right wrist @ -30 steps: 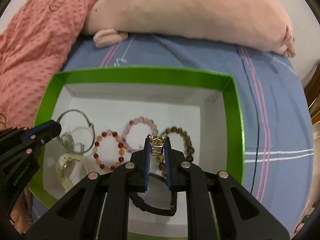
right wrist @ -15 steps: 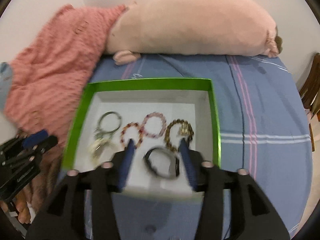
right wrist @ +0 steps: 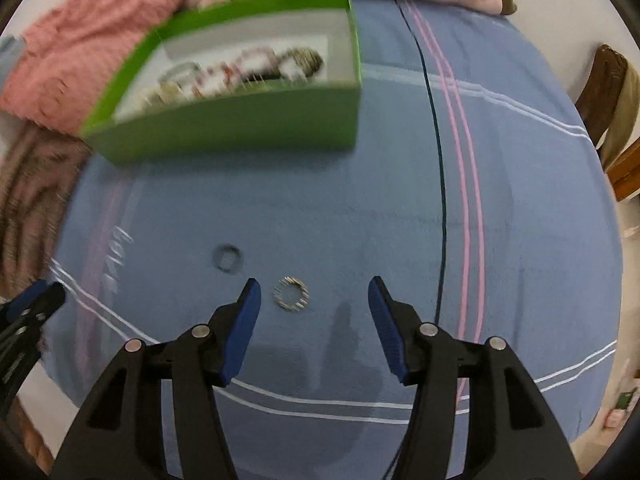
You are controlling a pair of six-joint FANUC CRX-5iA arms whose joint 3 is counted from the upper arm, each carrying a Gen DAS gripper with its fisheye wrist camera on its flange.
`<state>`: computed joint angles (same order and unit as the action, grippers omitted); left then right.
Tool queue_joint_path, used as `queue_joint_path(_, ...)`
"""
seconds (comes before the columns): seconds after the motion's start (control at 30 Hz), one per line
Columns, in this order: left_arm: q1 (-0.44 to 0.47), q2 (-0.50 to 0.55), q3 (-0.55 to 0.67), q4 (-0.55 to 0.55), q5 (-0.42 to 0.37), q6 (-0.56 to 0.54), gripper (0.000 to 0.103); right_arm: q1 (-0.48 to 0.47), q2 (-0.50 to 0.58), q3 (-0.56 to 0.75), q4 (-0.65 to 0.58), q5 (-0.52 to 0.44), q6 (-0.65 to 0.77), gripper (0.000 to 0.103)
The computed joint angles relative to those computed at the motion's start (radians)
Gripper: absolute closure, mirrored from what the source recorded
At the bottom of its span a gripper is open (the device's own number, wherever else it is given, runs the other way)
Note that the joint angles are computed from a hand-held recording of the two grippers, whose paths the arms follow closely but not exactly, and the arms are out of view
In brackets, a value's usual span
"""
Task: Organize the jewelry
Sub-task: 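Grasp the silver ring with the right tool while the left tool grasps the black ring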
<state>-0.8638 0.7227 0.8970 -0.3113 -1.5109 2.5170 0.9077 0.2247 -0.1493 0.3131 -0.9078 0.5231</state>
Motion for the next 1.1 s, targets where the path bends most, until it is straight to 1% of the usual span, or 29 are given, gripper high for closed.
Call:
queue_joint_path(0.07, -0.009, 0.003, -0.008, 0.003, 0.02, 0.021, 0.065, 0.006, 0.011, -0.003, 0.021, 0.007, 0.013, 0.047)
queue_joint_path(0.17, -0.029, 0.017, 0.009, -0.002, 0.012, 0.04, 0.064, 0.004, 0.032, 0.013, 0.004, 0.01, 0.07, 0.047)
queue_joint_path(0.3, -0.043, 0.043, 0.055, -0.017, -0.02, 0.048, 0.059, 0.009, 0.048, 0.022, -0.011, -0.007, 0.12, 0.047)
queue_joint_path(0.37, -0.044, 0.049, 0.066, -0.016, -0.028, 0.053, 0.059, 0.006, 0.052, 0.025, -0.034, -0.007, 0.143, 0.047)
queue_joint_path(0.53, -0.049, 0.067, 0.109, -0.026, -0.068, 0.058, 0.058, 0.002, 0.046, 0.016, -0.048, -0.004, 0.173, 0.047)
queue_joint_path(0.67, -0.052, 0.075, 0.126, -0.03, -0.086, 0.06, 0.057, 0.006, 0.046, 0.012, -0.047, 0.006, 0.185, 0.047)
queue_joint_path(0.8, -0.048, 0.076, 0.128, -0.021, -0.086, 0.059, 0.057, 0.023, 0.05, 0.005, -0.011, 0.013, 0.197, 0.047)
queue_joint_path(0.83, -0.047, 0.077, 0.129, -0.02, -0.087, 0.057, 0.057, 0.027, 0.049, 0.001, -0.005, 0.017, 0.199, 0.049)
queue_joint_path(0.87, -0.046, 0.081, 0.135, -0.018, -0.092, 0.054, 0.057, 0.03, 0.046, -0.003, -0.001, 0.023, 0.204, 0.057)
queue_joint_path(0.9, -0.044, 0.085, 0.142, -0.015, -0.098, 0.051, 0.056, 0.035, 0.044, -0.004, 0.003, 0.026, 0.211, 0.067)
queue_joint_path(0.97, -0.04, 0.087, 0.144, -0.008, -0.099, 0.048, 0.056, 0.042, 0.052, 0.003, 0.016, 0.023, 0.221, 0.08)
queue_joint_path(1.0, -0.039, 0.085, 0.144, -0.006, -0.1, 0.045, 0.056, 0.045, 0.053, 0.005, 0.016, 0.023, 0.221, 0.082)
queue_joint_path(1.1, -0.039, 0.086, 0.151, -0.009, -0.106, 0.03, 0.053, 0.043, 0.039, -0.002, 0.01, 0.038, 0.2, 0.082)
